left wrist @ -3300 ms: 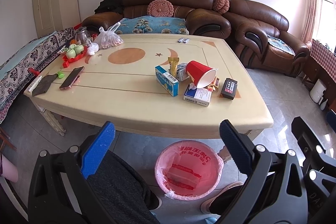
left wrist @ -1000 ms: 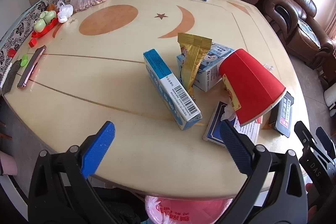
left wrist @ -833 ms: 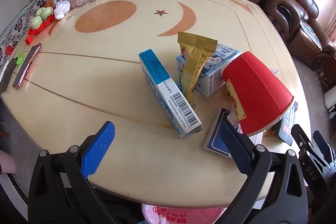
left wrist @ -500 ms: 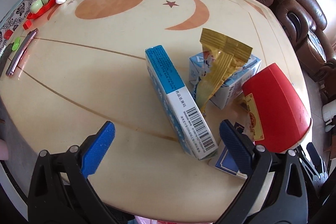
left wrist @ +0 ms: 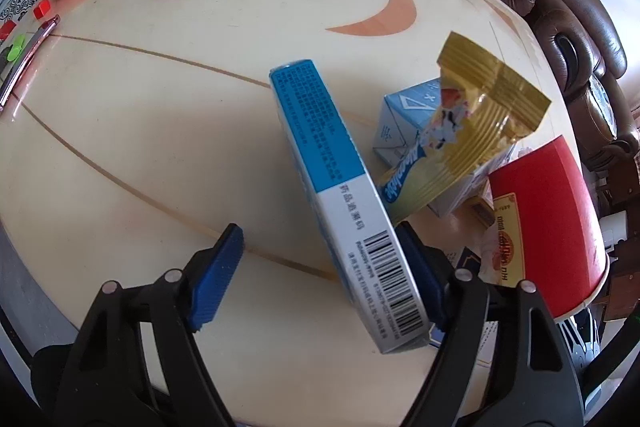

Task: Collect trash
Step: 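Close the left tool on the blue box while the right tool grasps the black box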

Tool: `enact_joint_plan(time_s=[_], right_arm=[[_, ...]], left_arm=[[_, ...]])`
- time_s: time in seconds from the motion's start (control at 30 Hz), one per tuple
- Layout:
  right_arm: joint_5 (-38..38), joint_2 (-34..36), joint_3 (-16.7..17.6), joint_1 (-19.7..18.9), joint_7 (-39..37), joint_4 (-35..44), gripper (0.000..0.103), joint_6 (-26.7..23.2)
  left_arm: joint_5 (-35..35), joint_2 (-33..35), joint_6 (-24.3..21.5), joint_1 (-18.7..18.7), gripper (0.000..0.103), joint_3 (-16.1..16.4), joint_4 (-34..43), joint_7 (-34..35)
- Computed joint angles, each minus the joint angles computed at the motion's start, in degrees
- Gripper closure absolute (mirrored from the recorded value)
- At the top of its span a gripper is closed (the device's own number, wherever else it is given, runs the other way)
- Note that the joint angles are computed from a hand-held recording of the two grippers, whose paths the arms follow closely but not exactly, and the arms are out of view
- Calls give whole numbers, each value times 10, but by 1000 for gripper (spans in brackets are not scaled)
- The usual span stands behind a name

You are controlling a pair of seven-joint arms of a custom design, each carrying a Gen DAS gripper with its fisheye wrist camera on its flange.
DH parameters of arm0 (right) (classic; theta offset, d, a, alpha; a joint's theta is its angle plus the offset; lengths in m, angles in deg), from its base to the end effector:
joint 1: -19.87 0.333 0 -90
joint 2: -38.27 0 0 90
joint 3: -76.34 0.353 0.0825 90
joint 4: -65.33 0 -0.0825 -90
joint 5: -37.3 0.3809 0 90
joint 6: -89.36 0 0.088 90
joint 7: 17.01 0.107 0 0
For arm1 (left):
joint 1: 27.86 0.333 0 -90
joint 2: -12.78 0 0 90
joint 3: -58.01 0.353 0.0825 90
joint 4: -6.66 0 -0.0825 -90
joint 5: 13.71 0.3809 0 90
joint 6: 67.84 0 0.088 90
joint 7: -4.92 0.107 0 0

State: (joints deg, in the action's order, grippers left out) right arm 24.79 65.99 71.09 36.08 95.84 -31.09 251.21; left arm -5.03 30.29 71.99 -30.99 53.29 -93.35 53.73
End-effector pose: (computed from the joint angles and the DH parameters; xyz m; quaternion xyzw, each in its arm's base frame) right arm 0.7151 0.1616 0.4305 -0.6678 0.6665 -0.2251 0.2433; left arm 0.6772 -0.0869 0.4770 -0.8413 0.5024 -0.1650 0.1122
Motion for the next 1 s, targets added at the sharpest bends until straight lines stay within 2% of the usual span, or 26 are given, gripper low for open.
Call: enact_joint_plan(time_s=[0.03,0.2,0.27,0.4,0.53,0.7,0.87,1.0], right_arm=[[8,0,10,-8,-11,-1,17,2],[1,-3,4,-2,-19,-10,39,23],[5,-5,9,-6,-31,-14,43,27],[15,-9,14,-11,-46,-20,44,31],[22,-12,14,-12,-53,-26,45,36],[30,-13,18,-16,-66,-27,47,37],[44,-18,23,-22,-82,-35,49,42],[36,-24,15,-14,-80,-42,51,43]], left_arm=[[4,0,1,-1,29,1,0,-2],[-3,1,5,2,40,0,1,7],[-2,2,2,1,46,1,2,3],[-37,-7,16,17,56,-7,-11,25],[-45,-9,15,16,68,-7,-12,30],[-46,-20,32,16,73,-4,-30,27],[-61,-31,44,23,74,-6,-49,39],[-18,-36,38,13,76,4,-53,18]])
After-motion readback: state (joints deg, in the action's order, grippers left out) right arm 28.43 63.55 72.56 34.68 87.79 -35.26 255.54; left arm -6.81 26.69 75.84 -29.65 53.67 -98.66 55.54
